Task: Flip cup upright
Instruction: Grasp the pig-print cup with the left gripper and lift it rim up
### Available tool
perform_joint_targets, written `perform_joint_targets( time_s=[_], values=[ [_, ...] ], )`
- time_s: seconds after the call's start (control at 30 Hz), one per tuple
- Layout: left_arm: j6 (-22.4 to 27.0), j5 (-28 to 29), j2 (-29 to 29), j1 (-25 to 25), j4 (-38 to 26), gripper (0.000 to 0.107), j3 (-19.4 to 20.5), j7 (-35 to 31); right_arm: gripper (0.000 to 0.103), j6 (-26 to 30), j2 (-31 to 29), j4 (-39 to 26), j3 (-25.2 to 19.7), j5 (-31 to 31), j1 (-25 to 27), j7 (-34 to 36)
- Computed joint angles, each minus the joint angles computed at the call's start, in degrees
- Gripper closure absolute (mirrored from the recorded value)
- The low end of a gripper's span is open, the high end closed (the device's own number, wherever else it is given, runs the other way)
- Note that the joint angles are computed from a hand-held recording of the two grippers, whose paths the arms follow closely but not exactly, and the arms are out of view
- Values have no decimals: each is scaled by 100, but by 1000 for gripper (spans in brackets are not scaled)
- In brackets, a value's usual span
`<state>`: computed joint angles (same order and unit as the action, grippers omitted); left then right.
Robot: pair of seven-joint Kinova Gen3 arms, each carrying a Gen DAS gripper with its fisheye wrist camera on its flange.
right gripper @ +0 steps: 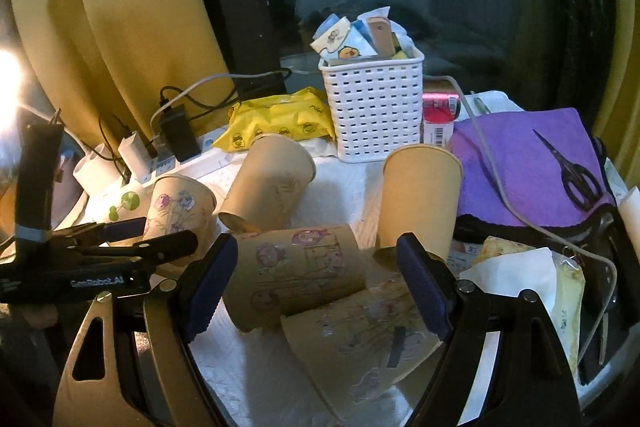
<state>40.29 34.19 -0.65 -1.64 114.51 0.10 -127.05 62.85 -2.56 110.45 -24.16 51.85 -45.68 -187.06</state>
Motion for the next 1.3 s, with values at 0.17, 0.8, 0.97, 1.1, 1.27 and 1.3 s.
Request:
perform_joint_targets(
  time_s=[0.17, 0.8, 0.97, 1.1, 1.27, 1.3],
  values=[
    [256, -144, 46, -45, -97, 45, 12, 165, 19, 113, -28, -64, -52, -11, -28, 17],
    [1415, 549, -1515, -279, 626, 46, -1019, -1416, 19, 1385, 146, -660, -525, 41, -908, -513],
    [1634, 370, -2208, -144, 913, 46, -1426, -1677, 19, 1734, 271, -846, -613, 26, -1343, -810],
    [2033, 232, -2569, -75, 1008, 46, -1801, -1748, 19, 1973, 362, -970, -667, 33, -1725, -1125],
    [2429, -80, -3189, -54, 1156, 46, -2116, -1722, 19, 2080, 456, -1055, -745, -44, -2122, -1493],
    [2521, -169, -3311, -31, 1178, 46, -2183, -1701, 19, 2107, 493, -1093, -752, -66, -2213, -1537]
  ],
)
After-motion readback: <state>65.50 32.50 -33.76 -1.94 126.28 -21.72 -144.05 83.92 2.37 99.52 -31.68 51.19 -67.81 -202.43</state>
